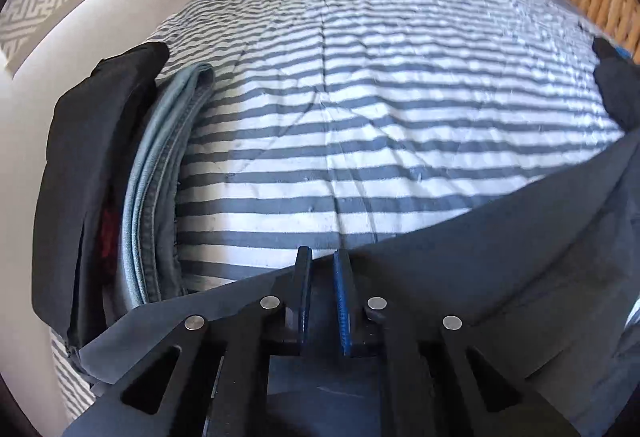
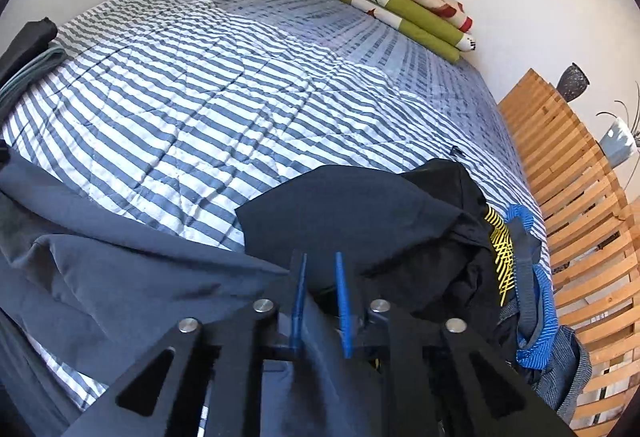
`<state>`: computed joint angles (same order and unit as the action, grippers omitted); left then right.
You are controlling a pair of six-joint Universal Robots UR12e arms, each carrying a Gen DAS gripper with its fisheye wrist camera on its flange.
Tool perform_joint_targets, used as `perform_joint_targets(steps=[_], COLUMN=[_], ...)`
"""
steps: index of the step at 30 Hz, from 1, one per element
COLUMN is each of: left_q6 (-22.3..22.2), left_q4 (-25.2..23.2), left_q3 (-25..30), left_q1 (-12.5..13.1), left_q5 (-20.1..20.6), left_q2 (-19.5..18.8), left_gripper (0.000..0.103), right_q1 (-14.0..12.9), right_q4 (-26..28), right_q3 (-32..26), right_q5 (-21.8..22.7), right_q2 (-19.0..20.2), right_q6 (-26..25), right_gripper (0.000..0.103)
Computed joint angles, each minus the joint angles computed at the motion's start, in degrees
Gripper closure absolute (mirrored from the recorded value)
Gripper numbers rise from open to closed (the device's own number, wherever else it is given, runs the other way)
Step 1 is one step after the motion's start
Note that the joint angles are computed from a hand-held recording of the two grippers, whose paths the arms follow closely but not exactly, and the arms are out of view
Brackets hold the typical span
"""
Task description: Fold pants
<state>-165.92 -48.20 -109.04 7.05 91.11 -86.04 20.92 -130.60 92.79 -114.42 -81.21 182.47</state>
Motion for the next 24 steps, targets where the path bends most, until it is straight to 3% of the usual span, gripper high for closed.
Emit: perform_joint_targets(steps=[2, 5, 7, 12, 14, 15, 16, 17, 24], left_q6=[-0.3, 0.1, -1.1, -1.8, -1.4, -0.9, -0.6, -0.1, 0.9], left_q4=[0.5, 1.6, 0.7, -0.6, -1.8, -2.1, -2.0, -2.5, -2.6], left_q3=[-0.4, -1.1, -1.3, -2.4, -2.9, -3.1, -3.4, -3.6, -5.4], left_q1=[1.7, 3.3, 5.3, 9.0, 10.4, 10.9, 11.3, 11.8, 15.5], left_q5=[-4.1, -5.8, -9.1, -10.4, -10.4, -10.1, -9.6, -9.7, -11.4], left_q2=[1.3, 3.3, 5.0, 8.4, 9.6, 9.9, 10.3, 10.6, 13.0], left_gripper=[0.085, 0.085, 0.085, 0.081, 0.081, 0.081, 0.081, 0.081, 0.081], right_q1=[-1.2, -1.9, -0.5, 2.0, 3.6, 4.1, 4.5, 4.3, 2.2], right_q4=[0.3, 0.3, -1.0, -0.9, -1.9, -1.5, -1.0, 0.1, -6.7], right_q3=[1.3, 4.5, 6.1, 5.5, 5.1, 4.6, 4.2, 3.6, 6.0], right_q5=[6.2, 15.0, 14.3, 12.2, 7.4, 5.0, 3.3, 3.5, 12.5], right_q2=[-1.8, -5.2, -5.8, -3.1, -1.2, -0.3, 0.3, 0.5, -6.0], right_q6=[-0.4, -4.9, -8.3, -12.1, -13.5, -13.5, -12.6, -11.2, -8.2], right_gripper=[0.076, 0.068, 0.057, 0.056, 0.057, 0.063, 0.091, 0.102, 0.101])
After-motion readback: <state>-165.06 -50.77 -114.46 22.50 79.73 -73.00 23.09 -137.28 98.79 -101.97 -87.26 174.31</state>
